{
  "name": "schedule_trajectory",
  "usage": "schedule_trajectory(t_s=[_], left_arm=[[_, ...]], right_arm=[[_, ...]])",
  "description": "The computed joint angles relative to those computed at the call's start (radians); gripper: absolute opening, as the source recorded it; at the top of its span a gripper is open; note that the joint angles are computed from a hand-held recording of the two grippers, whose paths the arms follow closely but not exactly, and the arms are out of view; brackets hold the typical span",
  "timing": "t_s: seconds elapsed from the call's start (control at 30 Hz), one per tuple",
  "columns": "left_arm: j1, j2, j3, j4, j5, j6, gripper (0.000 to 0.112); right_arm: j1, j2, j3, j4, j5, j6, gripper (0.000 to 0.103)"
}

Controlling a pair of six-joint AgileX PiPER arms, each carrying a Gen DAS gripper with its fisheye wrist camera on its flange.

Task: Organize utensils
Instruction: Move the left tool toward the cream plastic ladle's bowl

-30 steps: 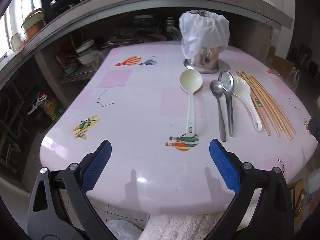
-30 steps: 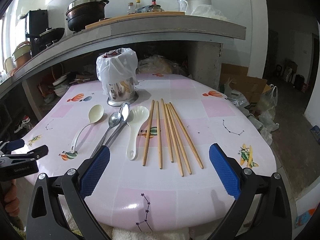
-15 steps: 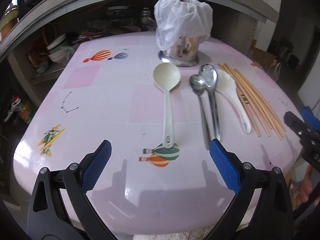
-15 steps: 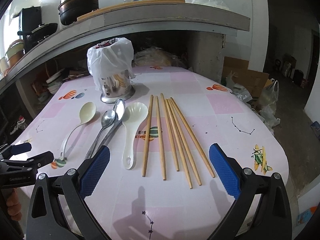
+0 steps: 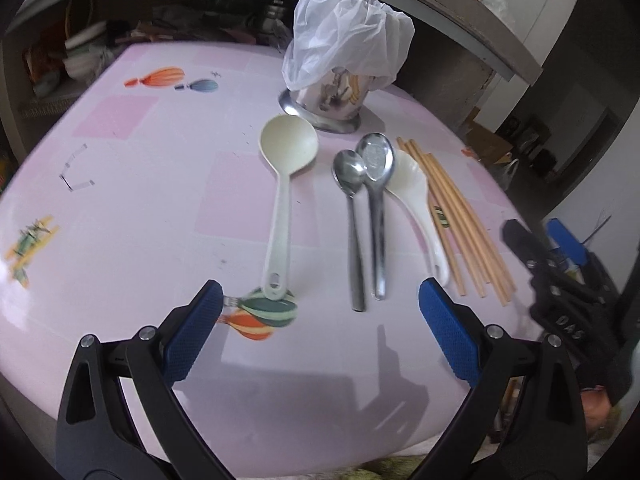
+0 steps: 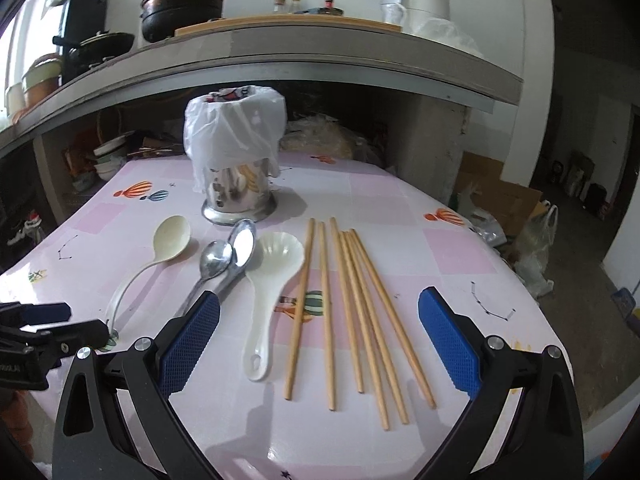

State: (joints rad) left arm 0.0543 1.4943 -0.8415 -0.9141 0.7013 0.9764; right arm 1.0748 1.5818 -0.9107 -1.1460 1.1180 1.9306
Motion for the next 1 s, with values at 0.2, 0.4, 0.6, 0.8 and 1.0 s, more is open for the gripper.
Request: schedule_trajectory(t_s=[0.2,0.4,0.6,0.8,1.0], left_arm=[[0.022,-0.002,0.023,-0.124,0.013,0.105,0.095],[-0.041,0.028,-0.049,-0.078,-0.132,0.103,0.095],[-0.136,0.19,-0.28,0.128,-0.199,-0.023,0.095],[-0.195,0.428,-0.604,0.424,-0.109,-0.313,0.095],[-0.245,0.561,-0.795,0.644,-0.022,-0.497,0.093]], right_arm=[[-0.025,0.002,0.011,-0.068,-0.063,0.004,0.097],[-0.091,-0.039,0.055,-0.122,-0.206,0.031,0.097],[-0.123,-0.032,0.041,-0.112,-0.261,0.008,0.097],[-0.135,-0.025,0.036,-0.11,-0.279,0.001,0.097],[-0.155,-0.023,0.039,-0.108,-0.302,0.001,0.097]])
